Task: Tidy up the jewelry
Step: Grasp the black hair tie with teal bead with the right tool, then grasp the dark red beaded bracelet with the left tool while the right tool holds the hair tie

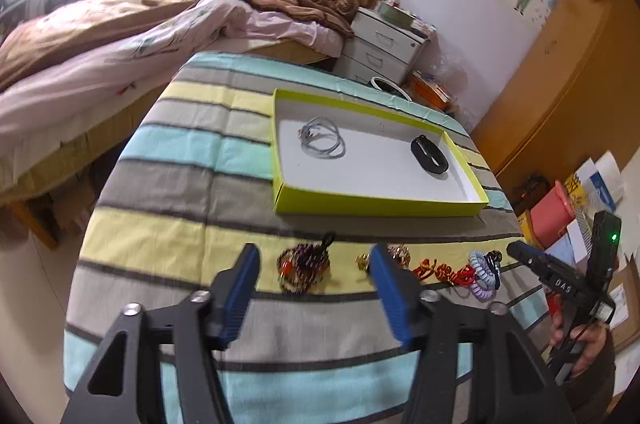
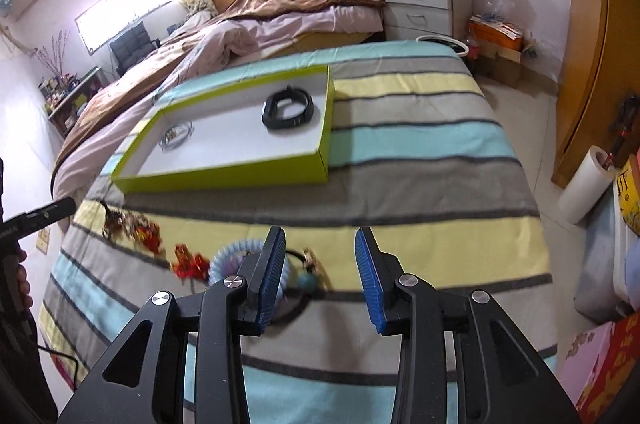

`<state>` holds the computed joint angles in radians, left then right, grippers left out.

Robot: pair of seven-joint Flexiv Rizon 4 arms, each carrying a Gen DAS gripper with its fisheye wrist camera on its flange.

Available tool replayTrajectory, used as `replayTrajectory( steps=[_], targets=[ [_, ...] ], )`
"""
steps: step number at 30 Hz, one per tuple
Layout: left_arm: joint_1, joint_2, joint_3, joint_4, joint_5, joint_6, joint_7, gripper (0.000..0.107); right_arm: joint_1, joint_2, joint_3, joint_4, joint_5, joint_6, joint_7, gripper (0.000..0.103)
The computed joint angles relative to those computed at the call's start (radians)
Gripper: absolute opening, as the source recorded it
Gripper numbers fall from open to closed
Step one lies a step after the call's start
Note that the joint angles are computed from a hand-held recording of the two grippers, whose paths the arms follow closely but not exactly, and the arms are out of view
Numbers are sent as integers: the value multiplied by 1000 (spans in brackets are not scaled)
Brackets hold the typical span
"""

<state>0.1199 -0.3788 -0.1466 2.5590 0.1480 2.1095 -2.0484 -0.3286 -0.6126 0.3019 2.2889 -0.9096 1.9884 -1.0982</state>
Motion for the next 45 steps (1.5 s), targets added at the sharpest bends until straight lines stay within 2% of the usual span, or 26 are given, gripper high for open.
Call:
replayTrajectory(
  steps=[2, 5, 7, 10, 15, 18, 21, 22, 29, 34, 38, 40, 43, 45],
  targets=[
    [-14, -8, 15, 17, -9, 21, -3, 64, -28, -13, 14, 1, -28, -4, 12, 38],
    [20, -20, -4, 39, 24, 46, -30, 64, -68, -34, 40, -9, -79, -20, 40, 38],
    [48, -30, -14, 52, 54, 72, -51, 64, -46, -31, 24, -6, -64, -25, 31, 38],
    [51, -30, -4, 68, 72, 90, -52, 64, -74, -51, 49, -14, -88, -41, 39, 38],
    [75, -35, -20, 73, 98, 83, -67, 64, -54, -51, 34, -6, -52, -25, 17, 37],
    [86, -48, -28, 72, 111, 90, -75, 64, -29, -41, 19, 2, -29, -26, -2, 26],
    [83, -56, -30, 68, 109, 89, -80, 64, 36, -20, -24, 21, 36, -12, -52, 22],
    [73, -54, -25, 69, 99, 84, -78, 64, 38, -18, -23, 23, 41, -13, -60, 15],
    [93, -73, -38, 66, 115, 91, -87, 64, 85, 2, -49, 43, 144, 14, -114, 15],
    [87, -72, -34, 54, 109, 78, -72, 64, 64, 19, -39, 59, 157, 60, -96, 15],
    [37, -62, -11, 31, 58, 28, -33, 64, 38, 32, -35, 73, 108, 99, -59, 15],
    [-39, -56, 35, 16, -5, 3, 14, 64, 46, 40, -46, 78, 95, 118, -42, 15],
    [-94, -62, 63, -6, -61, -15, 65, 64, 53, 47, -61, 89, 57, 147, -14, 15],
    [-198, -60, 128, -23, -156, -46, 129, 64, 75, 54, -80, 97, 55, 158, -12, 15]
  ],
)
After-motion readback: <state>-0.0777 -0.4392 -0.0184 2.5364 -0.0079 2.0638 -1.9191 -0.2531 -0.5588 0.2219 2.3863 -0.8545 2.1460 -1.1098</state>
